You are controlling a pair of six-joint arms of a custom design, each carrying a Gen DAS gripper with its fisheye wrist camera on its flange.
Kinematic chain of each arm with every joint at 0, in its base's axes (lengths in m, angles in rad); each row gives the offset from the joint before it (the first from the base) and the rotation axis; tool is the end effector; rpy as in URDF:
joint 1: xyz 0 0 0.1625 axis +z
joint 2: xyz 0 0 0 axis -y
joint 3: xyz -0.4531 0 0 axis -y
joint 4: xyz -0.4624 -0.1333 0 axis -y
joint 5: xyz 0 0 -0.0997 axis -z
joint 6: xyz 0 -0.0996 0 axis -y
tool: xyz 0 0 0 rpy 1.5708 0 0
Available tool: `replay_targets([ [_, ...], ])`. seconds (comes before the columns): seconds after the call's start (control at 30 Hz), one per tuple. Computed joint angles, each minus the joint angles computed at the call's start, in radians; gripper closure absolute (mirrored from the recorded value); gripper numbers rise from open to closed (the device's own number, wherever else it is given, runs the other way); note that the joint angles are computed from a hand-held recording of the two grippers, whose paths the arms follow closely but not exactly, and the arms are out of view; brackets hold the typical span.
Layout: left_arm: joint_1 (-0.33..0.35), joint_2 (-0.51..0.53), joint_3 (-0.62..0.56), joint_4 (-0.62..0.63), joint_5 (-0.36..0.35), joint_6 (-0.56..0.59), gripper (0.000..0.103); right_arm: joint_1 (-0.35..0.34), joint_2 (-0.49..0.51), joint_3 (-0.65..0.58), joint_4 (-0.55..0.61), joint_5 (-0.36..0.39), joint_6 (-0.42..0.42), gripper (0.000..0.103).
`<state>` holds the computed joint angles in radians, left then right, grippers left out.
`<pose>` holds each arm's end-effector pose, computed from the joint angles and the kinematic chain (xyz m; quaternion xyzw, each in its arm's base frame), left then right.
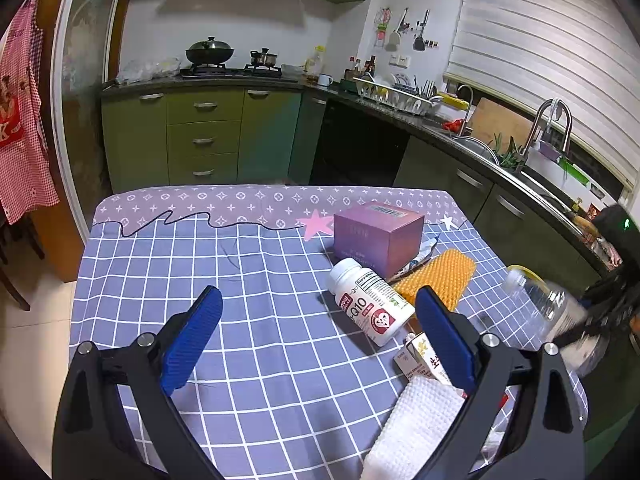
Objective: Collect trash
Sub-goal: 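Grasp the clear water bottle with the right gripper and drop it into the bin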
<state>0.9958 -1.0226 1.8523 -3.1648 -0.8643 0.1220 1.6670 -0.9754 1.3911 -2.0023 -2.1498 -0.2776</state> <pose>-0.1997 -0.6722 0.2224 0.1760 0.8623 -0.4130 0.2342 0.1532 -0.7670 0.2691 0.1759 -0.9421 -0.0183 0.2850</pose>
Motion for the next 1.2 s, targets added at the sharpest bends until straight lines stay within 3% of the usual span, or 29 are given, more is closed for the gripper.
replay_targets([
  [0.17,0.001,0.001,-0.001,0.003,-0.002,0.002,0.011,-0.048,-0.047,-0.030,-0.069,-0.019,0.051,0.038],
  [0.37,0.003,0.005,-0.001,0.002,0.001,0.006,0.011,-0.143,-0.025,-0.128,-0.082,-0.091,0.149,0.038],
  [0.47,0.004,0.007,-0.005,0.014,0.000,0.001,0.011,-0.182,0.000,-0.168,-0.116,-0.124,0.159,0.038],
  [0.8,0.006,0.018,-0.018,0.068,0.004,-0.003,0.011,-0.249,0.042,-0.240,-0.155,-0.083,0.177,0.031],
  [1.03,0.003,0.021,-0.028,0.147,-0.033,-0.014,0.011,-0.240,-0.027,-0.154,-0.176,0.001,0.151,0.031],
  [1.2,0.001,0.026,-0.055,0.286,-0.042,-0.101,0.011,-0.225,-0.070,-0.089,-0.186,0.033,0.128,0.031],
])
